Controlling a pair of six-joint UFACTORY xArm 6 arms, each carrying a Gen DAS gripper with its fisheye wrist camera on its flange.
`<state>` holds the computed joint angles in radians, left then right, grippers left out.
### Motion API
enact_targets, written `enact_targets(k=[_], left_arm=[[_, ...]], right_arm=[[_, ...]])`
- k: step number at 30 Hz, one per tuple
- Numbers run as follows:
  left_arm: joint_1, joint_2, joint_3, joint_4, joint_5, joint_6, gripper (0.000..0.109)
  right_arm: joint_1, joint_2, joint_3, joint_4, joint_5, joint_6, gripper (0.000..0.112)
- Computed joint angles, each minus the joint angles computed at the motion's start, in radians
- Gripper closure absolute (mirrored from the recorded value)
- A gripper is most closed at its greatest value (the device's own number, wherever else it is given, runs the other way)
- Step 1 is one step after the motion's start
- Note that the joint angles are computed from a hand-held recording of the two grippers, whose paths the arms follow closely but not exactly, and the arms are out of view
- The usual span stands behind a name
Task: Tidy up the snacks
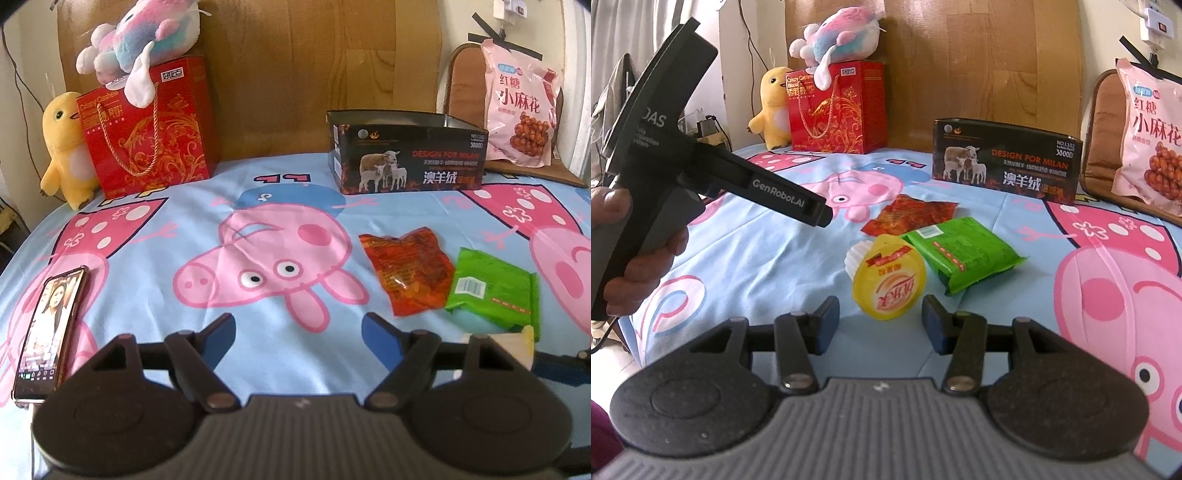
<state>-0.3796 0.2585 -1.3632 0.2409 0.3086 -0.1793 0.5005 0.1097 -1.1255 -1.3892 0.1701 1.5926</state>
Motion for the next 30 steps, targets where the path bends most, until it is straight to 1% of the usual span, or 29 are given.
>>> enact_targets(k=[12, 30], left_arm=[[0.006, 0.010, -0.007, 0.066, 0.003, -0.052, 0.031], [0.035, 0.042, -0.055, 0.211, 0.019, -0.172, 0.031]], right_arm=[[-0.001, -0.001, 0.002, -0.007, -0.003, 0.009, 0.060], [0.001, -0.002, 0.002, -0.012, -0.001, 0.021, 0.059]])
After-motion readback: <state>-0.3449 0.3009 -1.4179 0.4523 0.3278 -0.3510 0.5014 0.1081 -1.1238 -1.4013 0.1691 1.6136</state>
